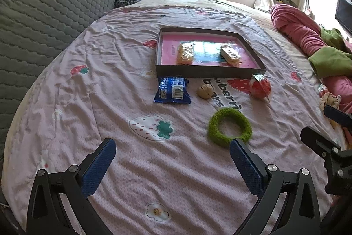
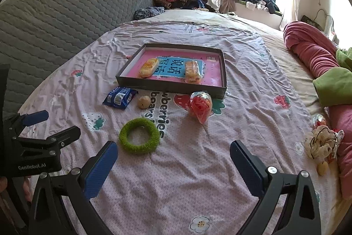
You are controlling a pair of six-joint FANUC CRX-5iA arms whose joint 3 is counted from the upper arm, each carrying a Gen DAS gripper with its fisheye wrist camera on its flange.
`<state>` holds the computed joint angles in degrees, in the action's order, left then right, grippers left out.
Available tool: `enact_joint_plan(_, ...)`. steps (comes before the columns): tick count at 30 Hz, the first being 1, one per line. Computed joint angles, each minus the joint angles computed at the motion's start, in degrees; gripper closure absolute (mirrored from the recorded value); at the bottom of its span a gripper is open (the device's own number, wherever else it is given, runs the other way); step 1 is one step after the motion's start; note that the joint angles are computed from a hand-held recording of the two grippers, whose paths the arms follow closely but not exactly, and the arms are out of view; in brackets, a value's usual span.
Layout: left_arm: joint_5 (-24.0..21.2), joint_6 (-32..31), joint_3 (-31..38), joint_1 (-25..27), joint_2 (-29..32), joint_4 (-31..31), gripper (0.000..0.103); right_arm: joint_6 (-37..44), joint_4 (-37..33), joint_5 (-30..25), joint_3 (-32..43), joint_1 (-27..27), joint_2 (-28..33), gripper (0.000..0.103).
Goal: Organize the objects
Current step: 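Move both tools toward the blue snack packet and green fuzzy ring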
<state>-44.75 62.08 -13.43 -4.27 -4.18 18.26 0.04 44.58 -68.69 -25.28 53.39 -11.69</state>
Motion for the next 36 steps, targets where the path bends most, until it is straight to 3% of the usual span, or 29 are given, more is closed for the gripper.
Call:
enact_joint_plan(16,1.2,0.2,1.7,0.0,3.0,0.5,0.000,2.7,-1.2,4.3,1.5,-2.4,3.4,0.000)
enact_joint_plan(36,1.1,-0.6,1.5,0.6,3.5,0.4,0.000,4.0,-4.0,5.0,2.6,-2.9,5.2,0.000)
